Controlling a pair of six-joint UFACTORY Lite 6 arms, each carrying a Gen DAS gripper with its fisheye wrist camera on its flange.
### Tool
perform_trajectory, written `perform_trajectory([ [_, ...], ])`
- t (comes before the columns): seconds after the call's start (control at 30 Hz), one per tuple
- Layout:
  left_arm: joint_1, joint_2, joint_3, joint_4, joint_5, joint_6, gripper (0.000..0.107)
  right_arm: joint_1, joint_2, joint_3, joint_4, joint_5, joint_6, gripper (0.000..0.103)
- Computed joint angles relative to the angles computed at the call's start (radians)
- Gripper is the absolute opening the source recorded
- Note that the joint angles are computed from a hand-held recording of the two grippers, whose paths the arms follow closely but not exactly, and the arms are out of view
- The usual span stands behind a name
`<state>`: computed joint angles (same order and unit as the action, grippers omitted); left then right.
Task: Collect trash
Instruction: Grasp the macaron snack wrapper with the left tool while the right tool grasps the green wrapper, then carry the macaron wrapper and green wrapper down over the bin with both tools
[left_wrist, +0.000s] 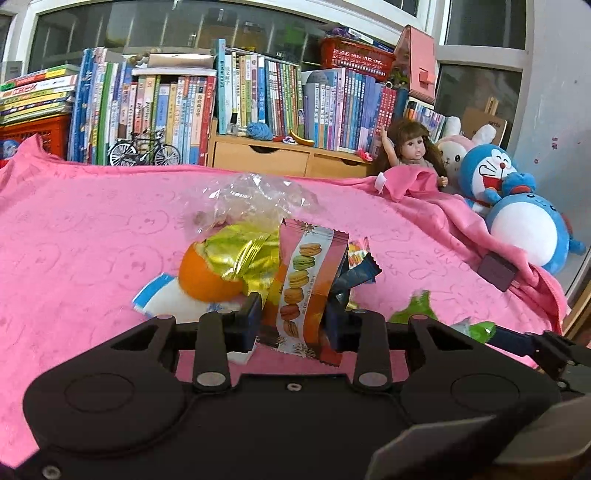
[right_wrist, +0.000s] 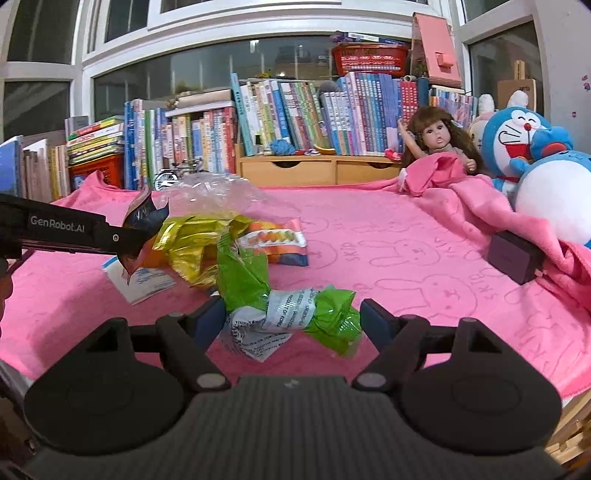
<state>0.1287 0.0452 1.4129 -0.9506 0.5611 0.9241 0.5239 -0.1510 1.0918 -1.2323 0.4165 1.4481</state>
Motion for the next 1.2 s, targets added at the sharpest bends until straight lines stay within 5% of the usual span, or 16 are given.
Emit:
perform_trajectory([
  [0.33, 0.122, -0.264, -0.289, -0.061, 0.118, 0.110, 0.034, 0.143, -0.133, -0.132, 0.020, 0.078, 0.018, 0.081],
  [0.6, 0.231, -0.472, -0.467, 0.029, 0.222, 0.113, 0.034, 0.302, -0.258, -0.245, 0.101, 0.183, 0.026, 0.081],
  [0.8, 0.294, -0.484, -0.493, 0.177, 0.339, 0.029, 0.034, 0.381, -0.305, -0.319, 0.283, 0.200, -0.047, 0.081],
  [1.2, 0.200, -0.404, -0.667, 0.508, 0.222, -0.177, 0.037, 0.401, -0.211, -0.386, 0.518, 0.107, -0.194, 0.082],
])
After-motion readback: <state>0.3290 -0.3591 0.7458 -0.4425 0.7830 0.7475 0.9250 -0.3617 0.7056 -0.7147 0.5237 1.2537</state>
